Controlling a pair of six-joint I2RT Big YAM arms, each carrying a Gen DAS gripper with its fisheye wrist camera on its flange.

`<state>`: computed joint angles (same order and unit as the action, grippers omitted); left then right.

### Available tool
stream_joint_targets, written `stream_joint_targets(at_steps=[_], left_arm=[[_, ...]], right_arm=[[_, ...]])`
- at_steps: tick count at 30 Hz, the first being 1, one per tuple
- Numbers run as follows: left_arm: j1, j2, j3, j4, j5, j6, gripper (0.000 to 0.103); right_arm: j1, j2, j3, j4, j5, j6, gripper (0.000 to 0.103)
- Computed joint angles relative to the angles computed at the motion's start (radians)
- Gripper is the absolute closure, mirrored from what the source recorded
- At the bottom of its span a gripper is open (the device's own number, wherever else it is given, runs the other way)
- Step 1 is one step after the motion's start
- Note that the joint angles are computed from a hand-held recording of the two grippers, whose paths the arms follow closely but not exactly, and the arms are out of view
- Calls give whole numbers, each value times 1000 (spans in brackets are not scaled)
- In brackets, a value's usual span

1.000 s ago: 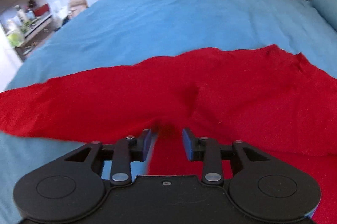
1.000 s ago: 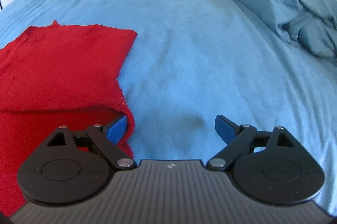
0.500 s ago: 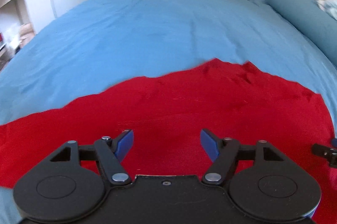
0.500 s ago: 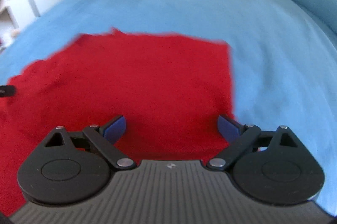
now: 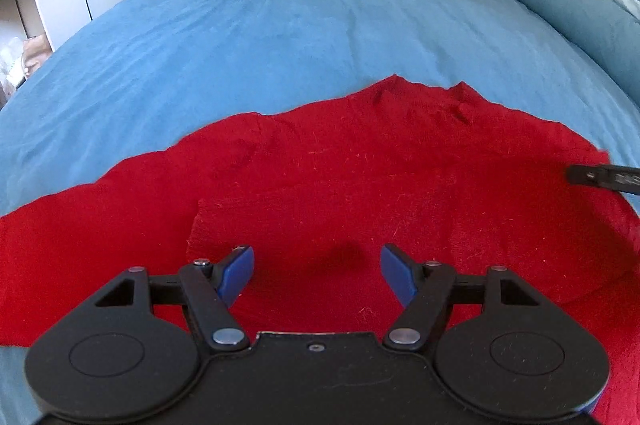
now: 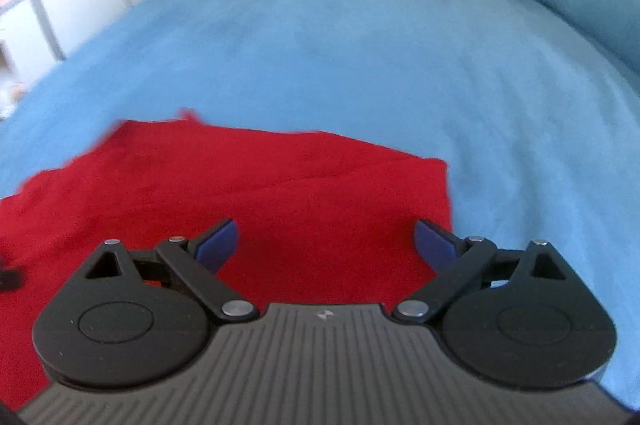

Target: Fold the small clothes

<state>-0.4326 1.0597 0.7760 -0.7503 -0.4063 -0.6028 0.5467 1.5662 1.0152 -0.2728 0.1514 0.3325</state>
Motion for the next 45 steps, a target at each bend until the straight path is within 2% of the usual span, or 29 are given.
stream_joint_targets(at_steps=[2, 5, 7, 9, 12, 16, 20, 23, 25, 27, 29, 31, 33, 35, 37, 39, 42, 44, 45], left_arm=[[-7, -2, -1, -4, -4, -9, 27], [-26, -14, -11, -27, -15, -34, 27], [-43, -25, -17, -54, -19, -56, 27], [-60, -42, -29, -81, -25, -89, 27], [-66, -64, -44, -94, -21, -114, 27], [-39, -61, -47, -95, -26, -122, 27], [20, -57, -49, -84, -29, -183, 27], [46, -44, -42, -98, -45, -227, 40], [38, -23, -22, -145, -70, -242, 49], [2, -10, 4, -238, -129, -280, 49], [-31, 9, 26, -344, -162, -355, 49], [-46, 7, 19, -416, -169, -423, 48], [-41, -58, -15, -395, -138, -445, 48], [-40, -120, -32, -396, -124, -444, 44], [-55, -172, -27, -439, -160, -446, 37], [-57, -229, -13, -472, -181, -447, 37], [2, -320, 9, -493, -160, -403, 35], [43, -370, 26, -514, -164, -366, 25], [73, -398, 31, -523, -162, -341, 13]], right_arm=[[-23, 27, 9, 30, 10, -26, 0], [-30, 36, 29, 4, 14, -56, 0], [-18, 2, 9, 4, 26, -54, 0], [8, -54, -39, 47, 30, -60, 0], [46, -127, -102, 70, 15, -70, 0], [90, -162, -138, 56, 20, -63, 0], [107, -176, -165, 36, 22, -1, 0], [121, -172, -173, 34, 34, 15, 0], [127, -172, -175, 25, 46, 10, 0], [127, -163, -169, 10, 64, 6, 0], [120, -157, -169, -1, 74, 1, 0], [114, -161, -178, -3, 74, -5, 0], [115, -165, -175, -18, 77, -10, 0], [118, -188, -172, -35, 83, -12, 0], [129, -226, -177, -37, 91, -20, 0], [156, -268, -165, -67, 122, -29, 0], [209, -320, -131, -140, 169, -14, 0], [256, -338, -94, -205, 209, 17, 0], [286, -344, -74, -238, 227, 38, 0]])
